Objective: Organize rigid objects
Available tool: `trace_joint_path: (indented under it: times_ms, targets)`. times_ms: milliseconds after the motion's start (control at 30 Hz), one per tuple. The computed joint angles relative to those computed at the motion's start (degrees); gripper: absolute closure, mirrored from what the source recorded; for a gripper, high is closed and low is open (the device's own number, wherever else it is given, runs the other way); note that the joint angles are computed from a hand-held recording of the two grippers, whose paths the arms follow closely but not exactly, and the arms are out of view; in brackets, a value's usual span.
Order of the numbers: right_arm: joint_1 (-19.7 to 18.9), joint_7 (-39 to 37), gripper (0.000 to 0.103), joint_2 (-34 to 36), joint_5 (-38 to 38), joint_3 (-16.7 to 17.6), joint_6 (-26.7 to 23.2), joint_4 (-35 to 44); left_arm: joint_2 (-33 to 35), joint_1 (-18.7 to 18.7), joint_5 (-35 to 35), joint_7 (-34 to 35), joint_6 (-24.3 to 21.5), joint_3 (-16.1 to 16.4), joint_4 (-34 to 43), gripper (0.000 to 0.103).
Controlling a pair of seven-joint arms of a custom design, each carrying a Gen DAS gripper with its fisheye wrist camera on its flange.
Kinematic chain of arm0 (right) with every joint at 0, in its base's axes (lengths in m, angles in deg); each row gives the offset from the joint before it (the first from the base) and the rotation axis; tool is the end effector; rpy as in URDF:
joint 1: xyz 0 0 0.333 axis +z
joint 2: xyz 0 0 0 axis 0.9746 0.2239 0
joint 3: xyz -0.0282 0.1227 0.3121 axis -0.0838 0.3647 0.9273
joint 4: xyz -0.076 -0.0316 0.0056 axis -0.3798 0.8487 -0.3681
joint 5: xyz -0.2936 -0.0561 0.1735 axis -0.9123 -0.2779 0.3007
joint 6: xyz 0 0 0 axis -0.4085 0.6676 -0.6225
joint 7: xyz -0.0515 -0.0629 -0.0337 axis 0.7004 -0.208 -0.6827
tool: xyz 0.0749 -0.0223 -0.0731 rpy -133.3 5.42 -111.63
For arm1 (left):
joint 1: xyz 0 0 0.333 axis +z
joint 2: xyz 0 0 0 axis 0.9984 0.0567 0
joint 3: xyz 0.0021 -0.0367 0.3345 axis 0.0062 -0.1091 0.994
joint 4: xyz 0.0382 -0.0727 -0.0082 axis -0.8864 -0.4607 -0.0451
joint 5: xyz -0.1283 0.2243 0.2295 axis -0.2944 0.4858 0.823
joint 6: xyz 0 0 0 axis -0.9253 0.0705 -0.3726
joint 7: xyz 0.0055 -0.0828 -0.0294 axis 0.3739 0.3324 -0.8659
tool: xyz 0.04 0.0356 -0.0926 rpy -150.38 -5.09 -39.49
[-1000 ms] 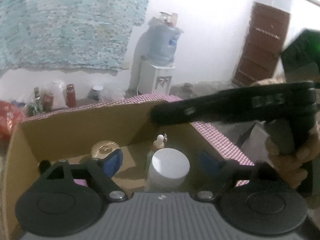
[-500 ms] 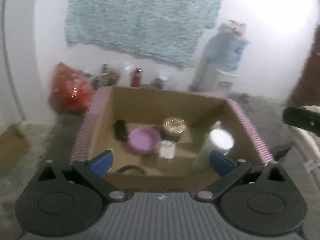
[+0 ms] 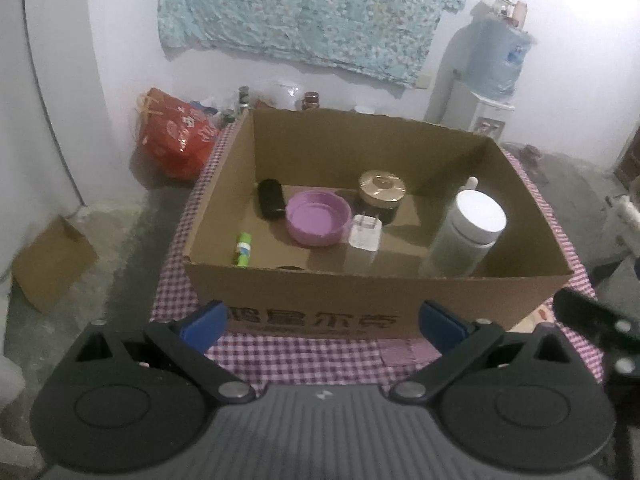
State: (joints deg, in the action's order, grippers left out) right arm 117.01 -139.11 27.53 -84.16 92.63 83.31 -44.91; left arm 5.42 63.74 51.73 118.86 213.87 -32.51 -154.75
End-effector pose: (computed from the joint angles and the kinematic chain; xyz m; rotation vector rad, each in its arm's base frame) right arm 0.3550 0.3966 0.4398 -1.5064 1.9437 -1.0479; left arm 0.5111 -0.3199 0.4866 -1.5287 2.2082 -0.8532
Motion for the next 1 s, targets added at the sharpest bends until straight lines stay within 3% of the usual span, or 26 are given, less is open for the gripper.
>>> trace_joint_path:
  times_ms: [133,467,1000]
  targets:
    - [-1.5,2.0,0.002,0.3,0.5,-1.2,4.0,-0.5,-0.8,0.1,0.0,0.5,1.0,0.1,-0.8,0.0]
    - [-5.9,4.8,0.002,1.0,-0.5,-3.4,13.8,-1.4,0.3,1.1,-1.9,2.1,-3.1,-1.2,2.3,0.0]
    - [-6.4,3.6,0.002,2.9,1.5,-4.7,16.1,0.5,1.2,0.4,0.8,0.2,-3.6,0.2,3.7,0.001]
